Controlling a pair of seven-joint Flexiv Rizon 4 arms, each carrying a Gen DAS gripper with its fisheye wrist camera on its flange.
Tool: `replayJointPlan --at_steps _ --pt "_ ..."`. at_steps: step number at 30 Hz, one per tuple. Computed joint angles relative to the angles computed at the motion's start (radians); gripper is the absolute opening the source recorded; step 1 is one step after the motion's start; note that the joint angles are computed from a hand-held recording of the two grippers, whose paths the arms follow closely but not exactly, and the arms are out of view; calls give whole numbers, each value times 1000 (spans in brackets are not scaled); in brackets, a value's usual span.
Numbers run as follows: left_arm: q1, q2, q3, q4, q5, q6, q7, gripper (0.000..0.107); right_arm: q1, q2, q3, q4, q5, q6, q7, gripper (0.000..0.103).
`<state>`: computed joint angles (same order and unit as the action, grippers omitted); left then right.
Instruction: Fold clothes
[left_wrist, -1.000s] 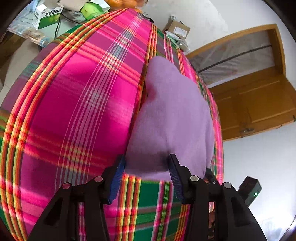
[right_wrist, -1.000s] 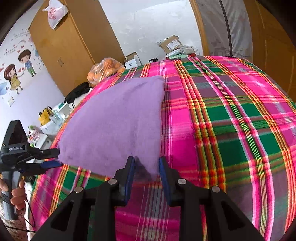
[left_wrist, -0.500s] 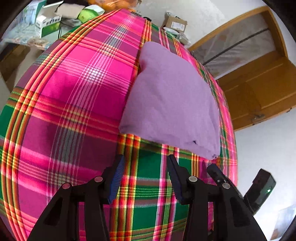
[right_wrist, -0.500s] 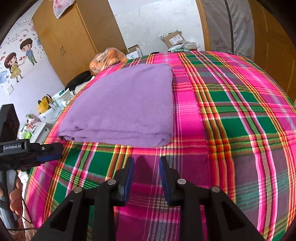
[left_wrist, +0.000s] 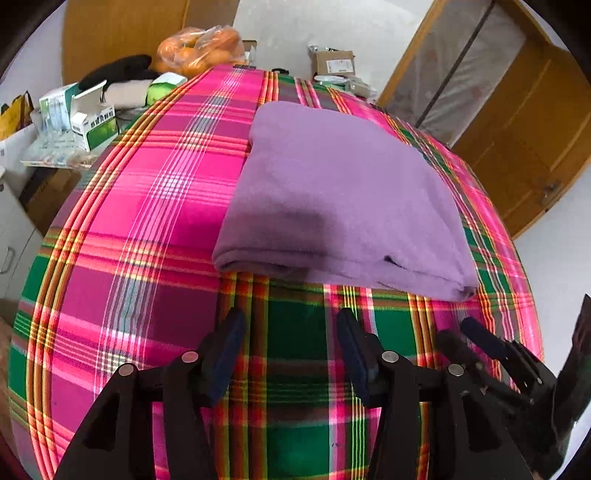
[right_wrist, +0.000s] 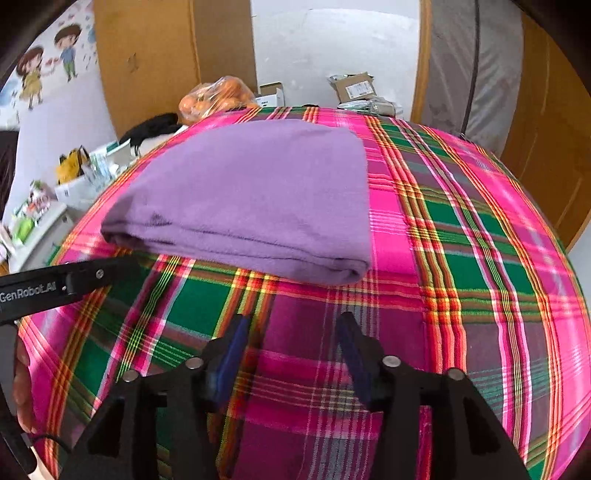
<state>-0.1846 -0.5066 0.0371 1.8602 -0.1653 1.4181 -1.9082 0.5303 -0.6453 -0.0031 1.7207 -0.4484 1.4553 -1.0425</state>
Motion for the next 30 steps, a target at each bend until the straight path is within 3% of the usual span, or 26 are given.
replayJointPlan --at_steps 7,10,21,30 --pt "-121 -50 153 -105 144 -63 -100 53 13 -12 -10 -23 -8 -22 13 64" --pt "-139 -63 180 -136 198 -73 -136 54 4 -18 2 -35 -6 -31 7 66" --pt "-202 -105 251 -235 376 -141 -250 63 7 -36 4 -70 -7 -59 3 74" --pt "-196 -109 244 -261 446 -164 -325 66 -27 -57 45 -109 7 -82 -53 81"
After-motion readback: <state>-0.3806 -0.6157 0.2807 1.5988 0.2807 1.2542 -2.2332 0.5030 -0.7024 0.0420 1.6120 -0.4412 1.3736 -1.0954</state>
